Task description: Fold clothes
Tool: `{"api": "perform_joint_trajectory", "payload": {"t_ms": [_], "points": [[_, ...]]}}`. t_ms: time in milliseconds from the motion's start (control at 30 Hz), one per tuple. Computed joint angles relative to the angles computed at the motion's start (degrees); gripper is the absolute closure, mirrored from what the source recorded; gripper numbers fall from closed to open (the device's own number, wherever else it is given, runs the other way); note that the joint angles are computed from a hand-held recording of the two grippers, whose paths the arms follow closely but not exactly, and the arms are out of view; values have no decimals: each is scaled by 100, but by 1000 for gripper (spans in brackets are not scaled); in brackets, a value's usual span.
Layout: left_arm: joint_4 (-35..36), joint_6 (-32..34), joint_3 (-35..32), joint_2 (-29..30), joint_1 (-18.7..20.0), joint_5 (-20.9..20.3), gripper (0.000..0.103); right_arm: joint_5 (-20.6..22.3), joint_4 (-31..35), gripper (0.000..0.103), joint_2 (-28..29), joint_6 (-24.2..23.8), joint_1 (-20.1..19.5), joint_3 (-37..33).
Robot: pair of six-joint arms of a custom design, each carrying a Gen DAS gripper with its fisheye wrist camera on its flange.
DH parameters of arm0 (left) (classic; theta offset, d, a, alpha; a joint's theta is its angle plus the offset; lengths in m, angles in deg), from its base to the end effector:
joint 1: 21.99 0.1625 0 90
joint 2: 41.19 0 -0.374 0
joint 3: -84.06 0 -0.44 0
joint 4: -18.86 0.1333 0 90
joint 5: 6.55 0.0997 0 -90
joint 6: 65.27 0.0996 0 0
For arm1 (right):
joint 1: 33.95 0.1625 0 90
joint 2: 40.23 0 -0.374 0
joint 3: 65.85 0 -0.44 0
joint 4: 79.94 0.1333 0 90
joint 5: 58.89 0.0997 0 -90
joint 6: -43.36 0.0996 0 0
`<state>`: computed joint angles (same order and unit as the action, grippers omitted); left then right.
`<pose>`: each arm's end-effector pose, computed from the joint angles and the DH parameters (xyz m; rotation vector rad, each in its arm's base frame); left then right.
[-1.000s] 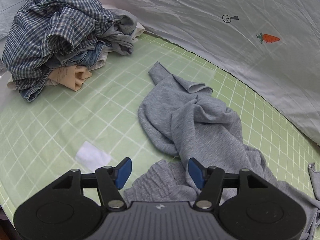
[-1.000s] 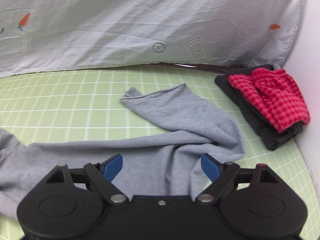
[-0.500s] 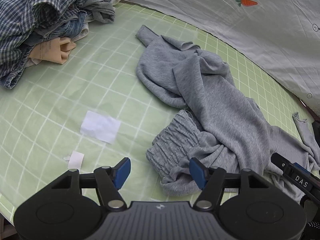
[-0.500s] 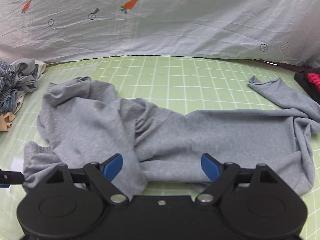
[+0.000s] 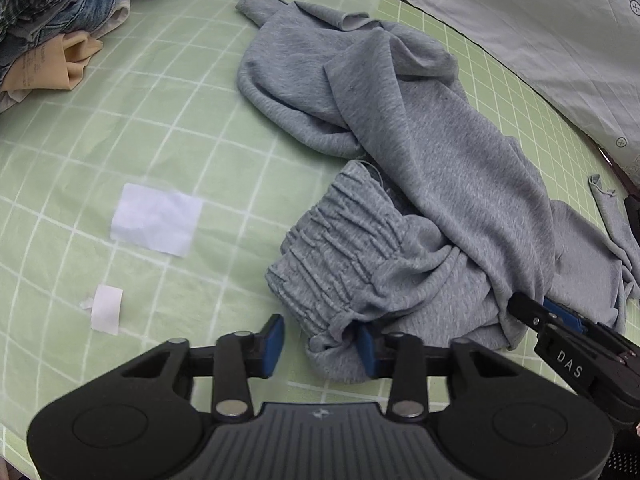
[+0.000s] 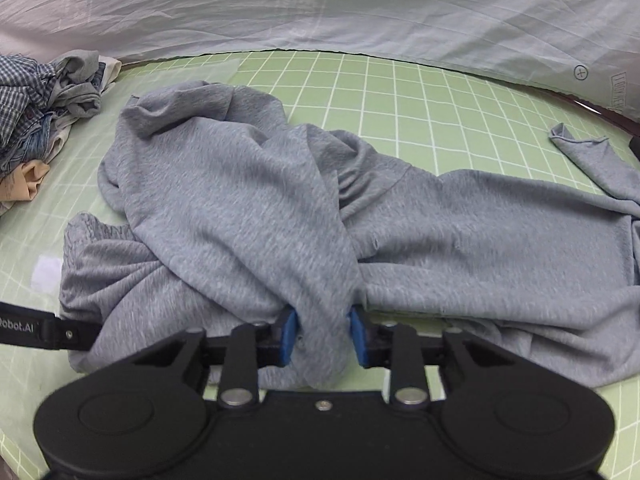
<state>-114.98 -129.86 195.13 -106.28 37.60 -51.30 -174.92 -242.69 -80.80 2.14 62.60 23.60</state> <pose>-0.1076 -0.5865 0.1115 -0.7115 2.3798 -0.7319 0.1690 -0.6860 0.0328 0.9252 -2.3993 0.3413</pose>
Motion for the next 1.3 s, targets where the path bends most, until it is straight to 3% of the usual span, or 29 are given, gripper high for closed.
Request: {"api": "perform_joint_trajectory", "payload": {"t_ms": [67, 133, 367, 500, 633, 700, 733, 767, 867, 967, 1100, 1300], "points": [[-110, -37, 27, -68, 16, -66, 86, 102, 11, 91, 13, -89, 34, -94], [-256, -70, 75, -186, 4, -61, 88, 285, 141, 95, -4, -25, 63, -224], [-674, 263, -262, -394, -8, 254, 91, 1012, 653, 97, 303, 26, 277, -1220], [-1330, 1186, -886, -45, 193, 434, 91, 1260, 765, 97, 1074, 105, 340, -2446], [-2380, 2433, -1531, 509, 326, 1022, 84, 1639, 603, 97, 2064, 77, 343, -3961], [-2553, 2865, -1798, 725, 332, 1418, 59, 1464, 345, 92, 2614, -4, 342, -4699], [-2506, 2901, -1835, 741, 349, 1490, 52, 1261, 405, 80, 2692, 48, 331, -4833], [-2460, 2935, -1872, 757, 366, 1562, 43, 1097, 442, 76, 2746, 105, 313, -4923], [-1971, 2415, -1661, 577, 482, 1178, 42, 658, 559, 70, 2915, 274, 248, -5202], [-1345, 1641, -1364, 415, 530, 865, 42, 184, 472, 63, 2500, 477, 123, -4545], [-1456, 1109, -939, 273, 539, 288, 42, -321, 297, 61, 1905, 787, -54, -3618], [-1962, 1884, -1080, 629, 554, -252, 36, -940, 245, 59, 1344, 1065, -235, -2708]]}}
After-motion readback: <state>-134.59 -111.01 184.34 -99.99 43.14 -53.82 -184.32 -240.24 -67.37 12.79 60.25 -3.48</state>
